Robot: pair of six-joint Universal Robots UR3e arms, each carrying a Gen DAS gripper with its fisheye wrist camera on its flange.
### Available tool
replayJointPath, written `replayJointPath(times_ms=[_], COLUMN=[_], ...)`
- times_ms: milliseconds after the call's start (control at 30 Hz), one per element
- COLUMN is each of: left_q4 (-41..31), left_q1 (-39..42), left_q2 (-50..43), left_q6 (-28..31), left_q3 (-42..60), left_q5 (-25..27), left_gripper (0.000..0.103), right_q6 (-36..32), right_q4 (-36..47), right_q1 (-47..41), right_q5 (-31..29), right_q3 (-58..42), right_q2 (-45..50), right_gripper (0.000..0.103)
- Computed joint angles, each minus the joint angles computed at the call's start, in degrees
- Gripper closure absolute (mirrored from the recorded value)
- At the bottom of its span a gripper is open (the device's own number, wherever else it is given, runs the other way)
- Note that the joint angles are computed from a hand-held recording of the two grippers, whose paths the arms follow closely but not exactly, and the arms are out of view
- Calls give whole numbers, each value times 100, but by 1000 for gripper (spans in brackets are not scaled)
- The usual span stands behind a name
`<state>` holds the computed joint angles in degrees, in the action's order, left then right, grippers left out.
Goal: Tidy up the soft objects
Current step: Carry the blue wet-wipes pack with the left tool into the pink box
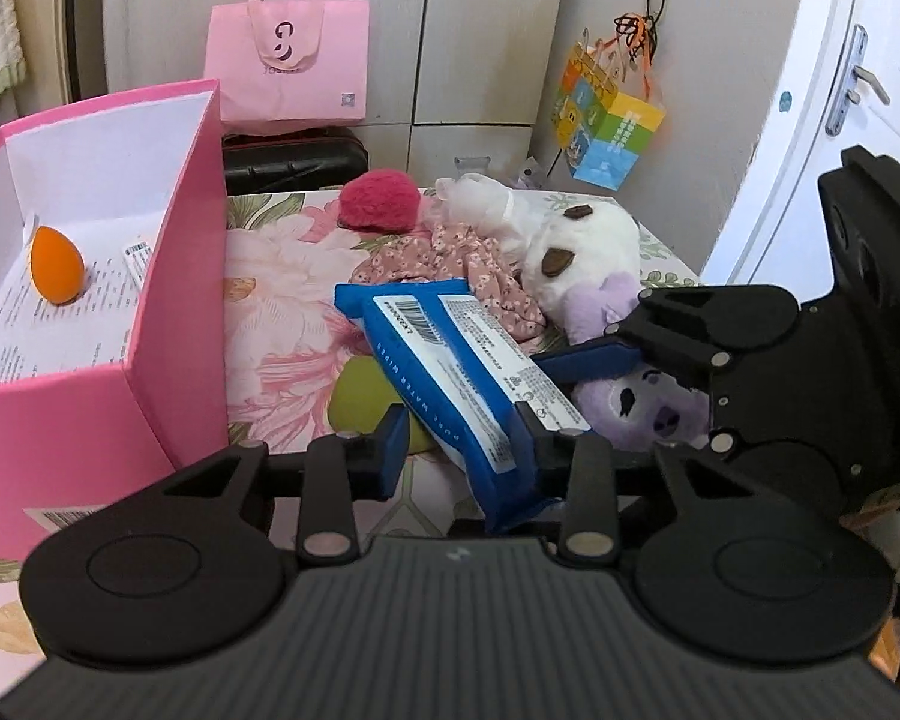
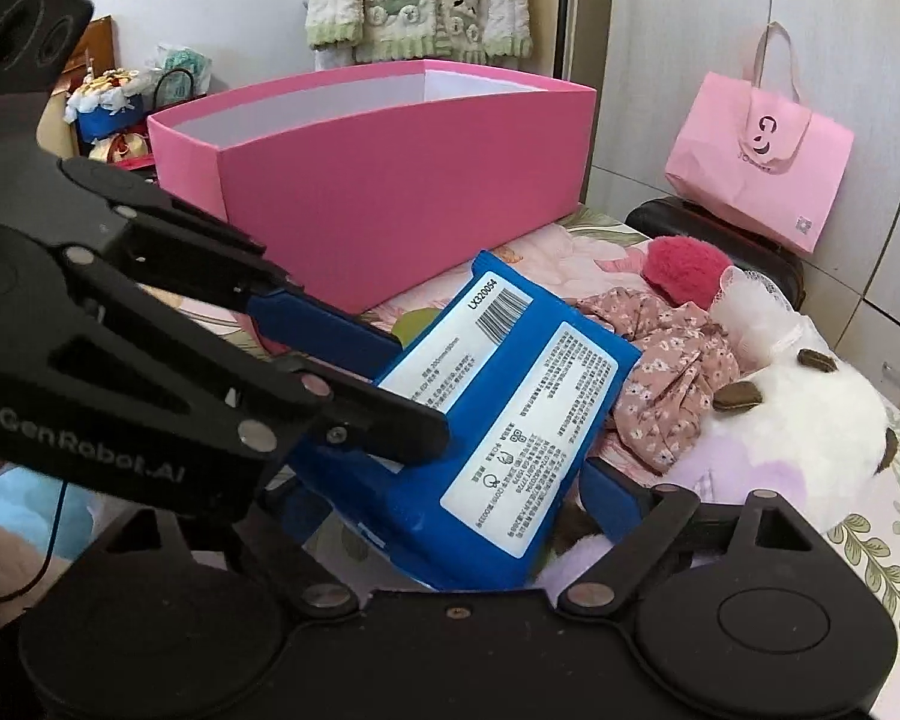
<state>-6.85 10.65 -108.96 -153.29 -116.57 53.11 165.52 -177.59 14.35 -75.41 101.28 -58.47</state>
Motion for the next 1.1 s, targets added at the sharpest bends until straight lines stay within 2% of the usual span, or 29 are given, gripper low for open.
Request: replayJointPath(times_ms=[233, 333, 700, 1100], left_q4=[325, 337, 151, -1103], left_q1=[-132, -130, 68, 611], left_q2=[-47, 1, 517, 1700], left_q6=[-89, -222, -65, 608], left_q3=[-109, -173, -598, -1110], left_q5=[2, -37, -267, -695], left_gripper=[77, 77, 77, 77], right_q6=[72, 85, 515, 1041], right_q4=[88, 93, 21, -214], right_q1=[342, 470, 739, 1134], right_q5=[-738, -973, -1385, -1686], right_q3=[-102, -95, 121, 484], right_q2=[-33, -79, -384, -730], right_gripper=[33, 37, 39, 41])
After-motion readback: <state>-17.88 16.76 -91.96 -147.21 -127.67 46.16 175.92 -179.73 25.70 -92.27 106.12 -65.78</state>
